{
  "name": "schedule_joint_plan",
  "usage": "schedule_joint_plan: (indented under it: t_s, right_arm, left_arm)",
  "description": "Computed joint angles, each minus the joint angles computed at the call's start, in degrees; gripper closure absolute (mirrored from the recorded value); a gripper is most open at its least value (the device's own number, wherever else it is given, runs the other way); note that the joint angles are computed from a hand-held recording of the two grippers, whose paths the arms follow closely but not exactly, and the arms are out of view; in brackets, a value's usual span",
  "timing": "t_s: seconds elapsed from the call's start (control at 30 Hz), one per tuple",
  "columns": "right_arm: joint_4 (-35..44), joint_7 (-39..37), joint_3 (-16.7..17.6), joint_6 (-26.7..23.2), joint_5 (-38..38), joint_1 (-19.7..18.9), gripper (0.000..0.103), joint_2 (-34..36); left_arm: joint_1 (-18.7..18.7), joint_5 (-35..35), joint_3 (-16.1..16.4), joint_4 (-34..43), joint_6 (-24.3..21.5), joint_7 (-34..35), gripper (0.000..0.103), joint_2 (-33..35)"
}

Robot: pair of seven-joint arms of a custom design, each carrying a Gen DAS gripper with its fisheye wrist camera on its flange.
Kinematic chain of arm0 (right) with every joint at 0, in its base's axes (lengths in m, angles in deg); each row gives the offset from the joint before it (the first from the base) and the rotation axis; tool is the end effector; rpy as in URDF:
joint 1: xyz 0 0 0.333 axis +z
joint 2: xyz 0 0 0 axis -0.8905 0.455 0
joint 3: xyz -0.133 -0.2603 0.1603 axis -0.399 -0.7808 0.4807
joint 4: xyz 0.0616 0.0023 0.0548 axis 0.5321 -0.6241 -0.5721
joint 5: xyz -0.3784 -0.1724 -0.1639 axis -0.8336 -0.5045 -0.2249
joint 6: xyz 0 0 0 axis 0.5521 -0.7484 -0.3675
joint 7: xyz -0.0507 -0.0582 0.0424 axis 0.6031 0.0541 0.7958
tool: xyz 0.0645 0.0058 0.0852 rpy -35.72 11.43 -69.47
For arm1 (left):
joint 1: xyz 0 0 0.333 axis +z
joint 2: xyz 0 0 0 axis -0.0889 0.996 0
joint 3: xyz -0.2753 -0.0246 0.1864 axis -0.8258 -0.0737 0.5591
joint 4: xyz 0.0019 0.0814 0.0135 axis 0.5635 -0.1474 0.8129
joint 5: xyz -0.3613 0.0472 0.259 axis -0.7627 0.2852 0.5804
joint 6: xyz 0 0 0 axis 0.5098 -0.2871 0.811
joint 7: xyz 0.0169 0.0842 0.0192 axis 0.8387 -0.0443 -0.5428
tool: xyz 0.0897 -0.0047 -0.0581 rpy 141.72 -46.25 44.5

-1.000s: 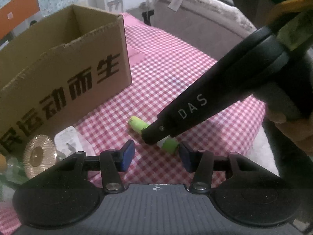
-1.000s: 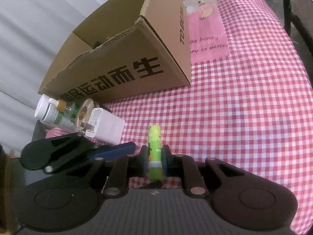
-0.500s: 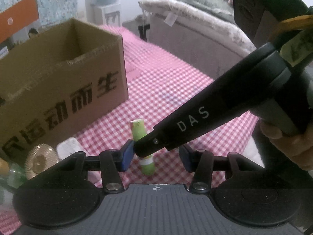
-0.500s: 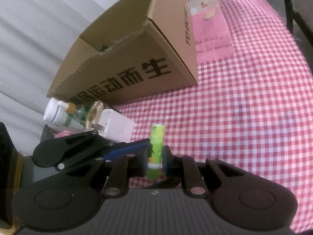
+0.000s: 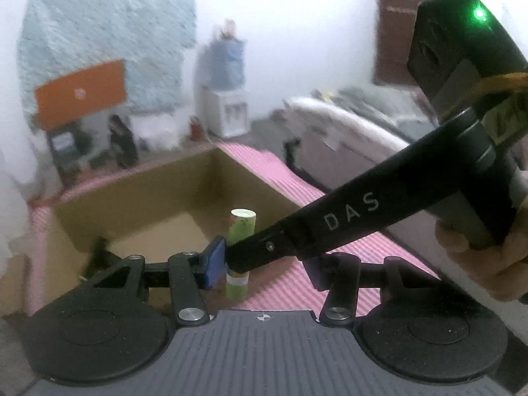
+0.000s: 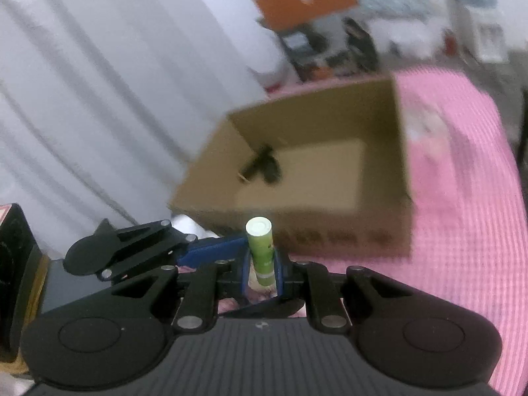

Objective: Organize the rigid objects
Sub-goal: 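Carry the green glue stick into the box with the right tool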

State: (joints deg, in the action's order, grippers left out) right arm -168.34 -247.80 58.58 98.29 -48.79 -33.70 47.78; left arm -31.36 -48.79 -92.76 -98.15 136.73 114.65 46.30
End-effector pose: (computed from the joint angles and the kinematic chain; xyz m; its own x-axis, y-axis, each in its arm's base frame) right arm 0.3863 0.4444 0.6239 -0.1932 -0.8431 -0.5018 -0.6465 0.4941 -0.5813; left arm 0.4670 -0.3786 0.5724 -0.9273 -0.3739 -0.0160 -0.1955 0.5206 -0.8311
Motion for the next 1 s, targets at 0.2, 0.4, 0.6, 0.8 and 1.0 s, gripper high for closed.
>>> schedule_joint_plan:
  t_s: [0.2,0.4,0.6,0.8,1.0]
  right_arm:
    - [10.77,-11.87,-3.18,3.04,1.29,-0.03,0.086,8.85]
    - [17.85,-28.36,-7.00,9.44,17.69,-0.79,0.087,18.57]
    - [22.75,-44.23,-5.77,9.82,39.65,-4.56,0.087,26.34]
    - [29.02,-50.50,-5.35,3.79,48.17,-6.14,0.087,32.88]
    - [37.55,-51.85,-6.42,-4.64,48.27,-6.06,0.087,39.44]
  left_arm:
    - [2.25,6.48,-0.65,5.46,4.47,-7.69,0.053,5.23]
    - [5.45,19.80,-1.16,13.15,1.70,-21.29,0.053,13.15]
    - [7.39,28.95,-1.66,16.41,-0.32,-28.89,0.052,17.47]
    - [8.93,28.96,-2.09,15.13,-0.72,-29.31,0.048,16.58]
    - [10.06,22.87,-2.19,11.84,1.75,-26.44,0.038,13.61]
